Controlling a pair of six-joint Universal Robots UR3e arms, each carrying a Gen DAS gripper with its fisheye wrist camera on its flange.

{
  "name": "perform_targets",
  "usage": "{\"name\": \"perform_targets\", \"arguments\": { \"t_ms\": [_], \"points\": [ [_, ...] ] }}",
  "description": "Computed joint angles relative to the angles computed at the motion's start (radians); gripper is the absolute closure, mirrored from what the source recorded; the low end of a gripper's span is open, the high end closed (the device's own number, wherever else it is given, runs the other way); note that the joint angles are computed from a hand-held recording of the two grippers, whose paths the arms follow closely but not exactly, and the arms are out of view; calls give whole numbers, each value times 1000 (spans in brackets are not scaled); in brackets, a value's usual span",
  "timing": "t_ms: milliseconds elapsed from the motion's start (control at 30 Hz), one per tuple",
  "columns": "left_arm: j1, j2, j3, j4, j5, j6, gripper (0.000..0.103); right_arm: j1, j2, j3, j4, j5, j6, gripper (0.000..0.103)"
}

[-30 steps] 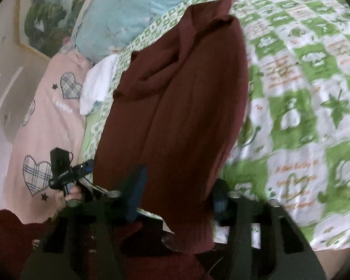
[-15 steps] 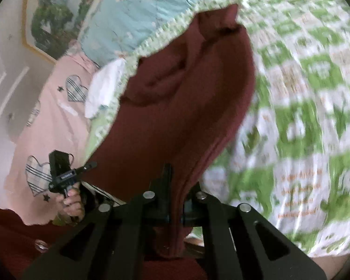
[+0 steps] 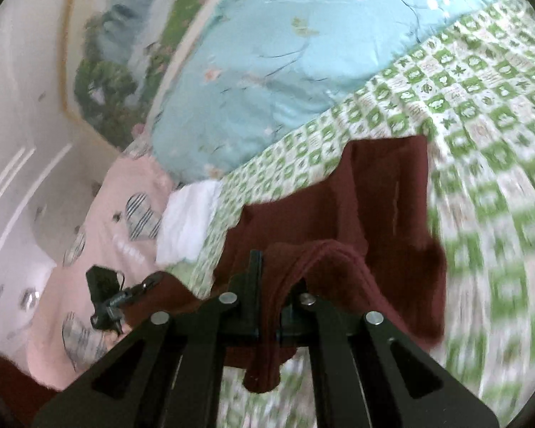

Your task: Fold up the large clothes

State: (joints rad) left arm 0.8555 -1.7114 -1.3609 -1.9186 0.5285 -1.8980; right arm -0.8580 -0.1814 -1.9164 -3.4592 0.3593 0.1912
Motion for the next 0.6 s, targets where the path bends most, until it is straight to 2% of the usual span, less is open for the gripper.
{"name": "perform_targets", "arguments": {
  "t_ms": [67, 100, 167, 200, 300, 433, 467, 533, 600],
  "points": [
    [-118, -99, -10, 386, 13, -317, 100, 168, 75, 196, -413, 164, 228, 98],
    [-181, -186, 25, 569, 49, -479, 100, 214, 107, 264, -533, 217, 286, 98],
    [-262, -328, 105, 760, 132, -671, 100, 301, 154, 450, -716, 346, 310, 97],
    [-292, -395, 161, 796, 173, -728, 100, 331, 175, 533, -776, 390, 315, 94],
    [-344, -567, 321, 784, 255, -810, 99, 358, 234, 632, -864, 413, 341, 96],
    [-314, -572, 288, 780, 193, -795, 93, 331, 249, 529, -816, 393, 340, 94],
    [-307, -564, 283, 766, 184, -790, 92, 326, 244, 507, -794, 403, 339, 91],
    [-283, -518, 228, 784, 166, -796, 80, 317, 229, 450, -743, 431, 339, 80],
    [-264, -458, 156, 812, 156, -794, 75, 292, 209, 364, -672, 441, 337, 66]
  ]
}}
